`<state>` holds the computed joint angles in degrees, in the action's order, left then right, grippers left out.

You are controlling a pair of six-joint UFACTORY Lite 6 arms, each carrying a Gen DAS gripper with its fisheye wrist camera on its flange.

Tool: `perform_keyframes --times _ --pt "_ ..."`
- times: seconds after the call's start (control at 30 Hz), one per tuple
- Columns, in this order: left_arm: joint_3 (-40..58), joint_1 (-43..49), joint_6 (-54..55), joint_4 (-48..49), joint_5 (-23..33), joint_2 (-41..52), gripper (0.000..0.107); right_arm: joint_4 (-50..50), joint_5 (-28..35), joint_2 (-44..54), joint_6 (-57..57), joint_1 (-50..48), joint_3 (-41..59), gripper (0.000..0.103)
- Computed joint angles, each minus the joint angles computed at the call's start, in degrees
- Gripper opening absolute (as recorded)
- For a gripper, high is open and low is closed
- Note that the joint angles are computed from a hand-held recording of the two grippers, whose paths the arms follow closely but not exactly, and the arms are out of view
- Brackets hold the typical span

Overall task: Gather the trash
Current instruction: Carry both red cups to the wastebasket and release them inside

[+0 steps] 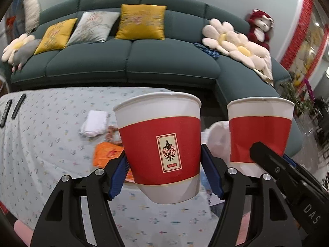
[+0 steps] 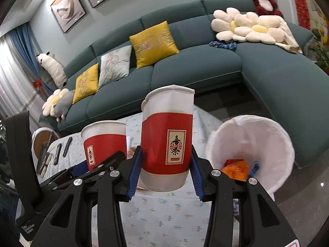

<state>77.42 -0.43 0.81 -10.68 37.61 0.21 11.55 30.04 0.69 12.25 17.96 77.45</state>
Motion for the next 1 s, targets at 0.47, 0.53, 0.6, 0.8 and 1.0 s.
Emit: perform_keyframes --times 0.47,0.53,0.6,0.8,1.0 --pt "9.02 -17.83 -14.39 11.48 0.02 8.94 0.064 16.85 2.34 -7.12 -22.0 -20.11 -9.21 0.042" --pt "10.42 -19.32 -15.24 12.21 0.1 10.65 0.064 18.6 2.71 -6.87 -24.54 -22.55 -9.67 0.042" --pt "11.76 -21.14 -16.59 13.18 0.16 12.36 0.064 19.55 2.85 -6.59 -26.22 -24.29 -10.07 0.042" --pt "17.02 -24.36 -18.37 14.31 1.04 18.68 0.064 20.54 2.39 -4.2 -30.73 -28.74 -10.57 0.042" --pt "22.84 -25.62 -17.24 12.1 2.1 25.55 0.064 22.53 2.17 0.17 -34.04 -32.55 -9.07 0.043"
